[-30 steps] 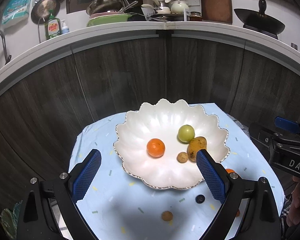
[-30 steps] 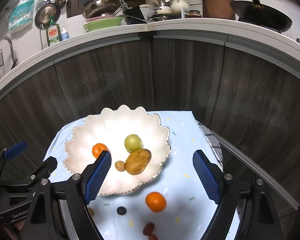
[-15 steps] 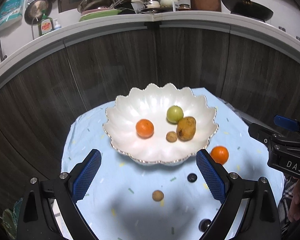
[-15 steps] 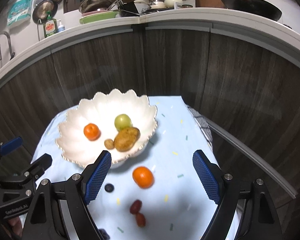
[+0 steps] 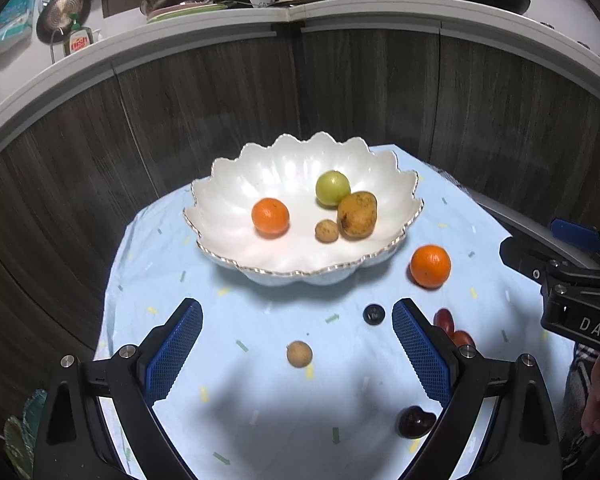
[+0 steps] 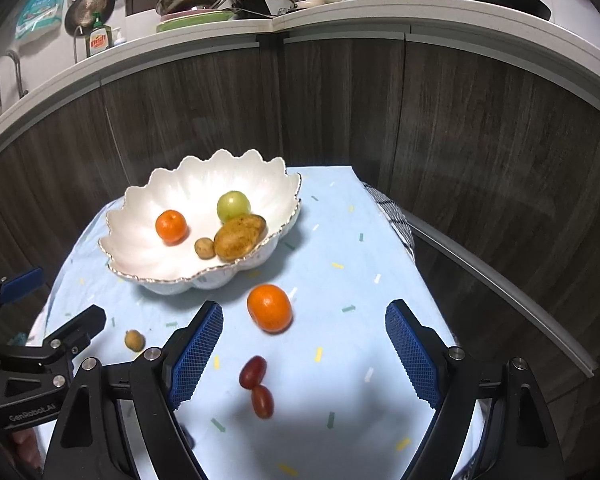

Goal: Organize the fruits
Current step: 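Withdraw both open tools back from the bowl, then grasp the dark purple plum with the left tool while the right tool grasps a red date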

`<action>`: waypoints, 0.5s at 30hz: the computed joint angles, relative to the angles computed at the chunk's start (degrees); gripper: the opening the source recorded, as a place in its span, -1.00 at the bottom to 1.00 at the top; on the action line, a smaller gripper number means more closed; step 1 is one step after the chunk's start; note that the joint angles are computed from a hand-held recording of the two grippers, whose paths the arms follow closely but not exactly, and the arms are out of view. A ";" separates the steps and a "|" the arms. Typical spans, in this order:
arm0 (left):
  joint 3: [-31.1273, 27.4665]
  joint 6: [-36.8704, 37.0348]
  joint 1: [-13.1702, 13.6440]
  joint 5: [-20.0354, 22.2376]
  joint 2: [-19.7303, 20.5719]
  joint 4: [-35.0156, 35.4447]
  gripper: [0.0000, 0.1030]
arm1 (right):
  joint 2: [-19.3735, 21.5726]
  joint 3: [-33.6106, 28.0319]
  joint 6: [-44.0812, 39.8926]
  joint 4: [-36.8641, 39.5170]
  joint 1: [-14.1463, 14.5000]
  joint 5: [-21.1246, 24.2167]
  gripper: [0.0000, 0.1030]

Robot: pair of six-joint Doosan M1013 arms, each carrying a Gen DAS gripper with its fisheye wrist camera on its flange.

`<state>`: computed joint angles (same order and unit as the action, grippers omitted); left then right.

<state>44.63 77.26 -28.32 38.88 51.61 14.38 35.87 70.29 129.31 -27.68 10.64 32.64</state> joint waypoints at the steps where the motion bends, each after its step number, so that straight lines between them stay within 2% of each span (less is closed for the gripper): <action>1: 0.33 -0.07 0.00 -0.19 -0.06 -0.05 0.88 | -0.07 0.24 0.04 -0.05 0.03 -0.27 0.63; 15: 3.60 1.24 -0.06 -2.85 -0.43 -2.37 0.88 | 0.04 1.87 -3.79 4.17 -0.17 -1.47 0.63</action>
